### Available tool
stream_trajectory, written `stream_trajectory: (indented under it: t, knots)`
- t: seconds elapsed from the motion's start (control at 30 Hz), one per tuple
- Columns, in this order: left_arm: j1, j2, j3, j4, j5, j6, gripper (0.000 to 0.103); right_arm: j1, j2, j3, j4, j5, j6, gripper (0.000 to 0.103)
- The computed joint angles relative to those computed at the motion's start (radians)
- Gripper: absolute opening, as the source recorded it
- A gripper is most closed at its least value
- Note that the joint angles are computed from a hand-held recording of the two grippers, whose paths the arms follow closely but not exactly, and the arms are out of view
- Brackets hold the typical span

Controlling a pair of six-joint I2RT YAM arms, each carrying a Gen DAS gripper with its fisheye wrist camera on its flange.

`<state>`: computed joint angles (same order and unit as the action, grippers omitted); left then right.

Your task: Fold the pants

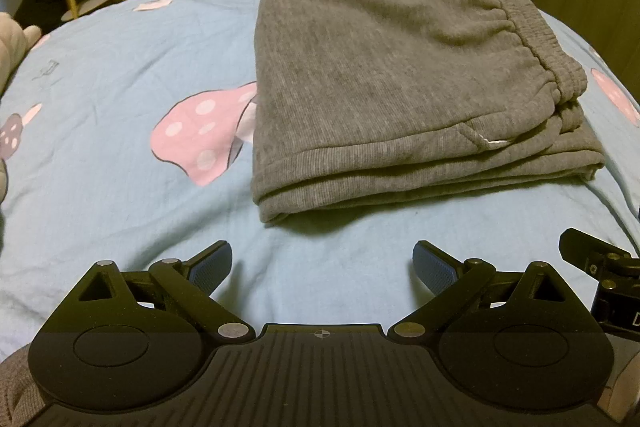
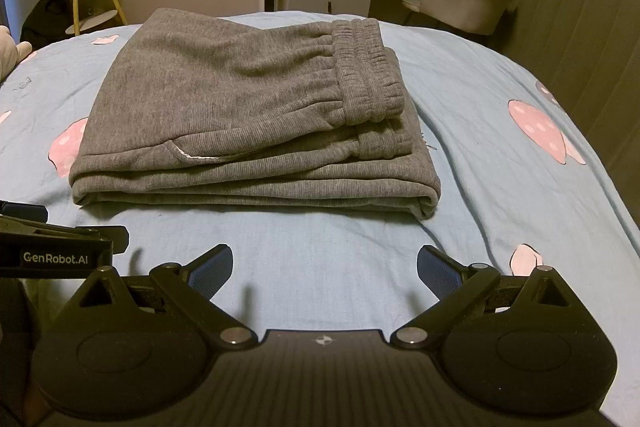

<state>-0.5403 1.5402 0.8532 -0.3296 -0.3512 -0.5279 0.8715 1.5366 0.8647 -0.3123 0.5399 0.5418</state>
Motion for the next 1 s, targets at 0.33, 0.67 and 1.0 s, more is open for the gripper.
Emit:
stream_trajectory:
  t: [0.33, 0.67, 1.0]
  knots:
    - [0.002, 0.003, 0.0, 0.001, 0.001, 0.003, 0.1, 0.001, -0.001, -0.001, 0.0, 0.001, -0.003, 0.099]
    - [0.001, 0.001, -0.011, 0.017, -0.002, 0.024, 0.1, 0.005, 0.002, 0.0, -0.002, 0.009, -0.004, 0.099]
    - [-0.009, -0.019, -0.034, 0.051, -0.003, 0.053, 0.1, 0.01, 0.001, 0.0, -0.005, 0.016, -0.005, 0.099]
